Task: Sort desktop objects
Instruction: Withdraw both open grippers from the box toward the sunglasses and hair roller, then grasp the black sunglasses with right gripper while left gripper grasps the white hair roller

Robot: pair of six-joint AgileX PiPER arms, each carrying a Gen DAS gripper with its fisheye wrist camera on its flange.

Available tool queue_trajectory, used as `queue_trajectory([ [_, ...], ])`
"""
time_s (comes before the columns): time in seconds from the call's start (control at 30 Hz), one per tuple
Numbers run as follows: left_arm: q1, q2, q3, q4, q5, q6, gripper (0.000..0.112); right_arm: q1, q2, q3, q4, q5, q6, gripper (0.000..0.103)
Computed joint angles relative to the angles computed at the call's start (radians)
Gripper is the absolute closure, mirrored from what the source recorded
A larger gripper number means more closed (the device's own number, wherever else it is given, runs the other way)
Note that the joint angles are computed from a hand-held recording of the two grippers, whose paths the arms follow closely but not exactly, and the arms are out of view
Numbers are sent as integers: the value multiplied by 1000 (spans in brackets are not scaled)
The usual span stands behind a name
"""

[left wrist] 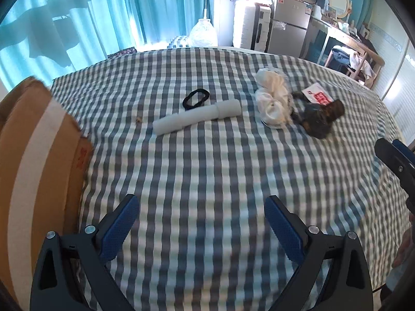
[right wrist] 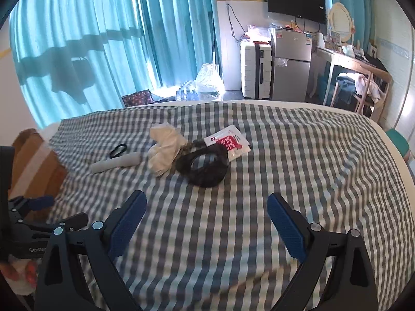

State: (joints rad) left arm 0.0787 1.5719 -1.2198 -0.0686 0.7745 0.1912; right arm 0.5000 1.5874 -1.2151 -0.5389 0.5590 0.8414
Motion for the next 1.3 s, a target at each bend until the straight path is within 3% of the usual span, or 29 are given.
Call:
queue_trajectory([
  [0.13, 0, 153, -128, 9, -14, -11, 13, -57, 146, -101, 81, -58, -117, 9],
  [0.23, 6, 239, -216, 10, -10, 9, 13, -81, 230, -185, 142, -53, -173, 9],
  [0.6, 28, 450, -412, -9, -68, 70, 13, -94, 431, -426, 183, 68, -239, 9],
  [0.73, 36, 505, -485, -51, -26, 92, 11, -106, 473, -472, 250, 83, -310, 9],
  [0.77, 41, 504, -485, -65, -25, 107, 11, -106, 475, -471, 249, 82, -310, 13],
  [0.83, 58, 491, -462, -140, -33, 196, 25, -111, 464, -451, 260, 64, -299, 26],
  [0.97, 52, 444, -397, -137, -47, 305, 41, -120, 439, -418, 268, 62, -267, 26],
  [1.1, 34, 441, -438, -85, 16, 278, 67, -122, 378, -339, 280, 38, -230, 27],
  [1.13, 37, 438, -446, -86, 32, 284, 78, -121, 361, -323, 290, 35, -225, 27],
  [1.17, 39, 423, -436, -79, 29, 288, 80, -121, 333, -286, 288, 21, -204, 27],
  [1.2, 47, 419, -447, -102, 67, 310, 100, -120, 305, -255, 296, 11, -196, 27],
  [1.23, 50, 419, -459, -115, 101, 317, 102, -114, 286, -237, 292, 10, -182, 27],
  [1.3, 45, 371, -397, -99, 89, 312, 102, -101, 232, -179, 282, 0, -150, 27],
])
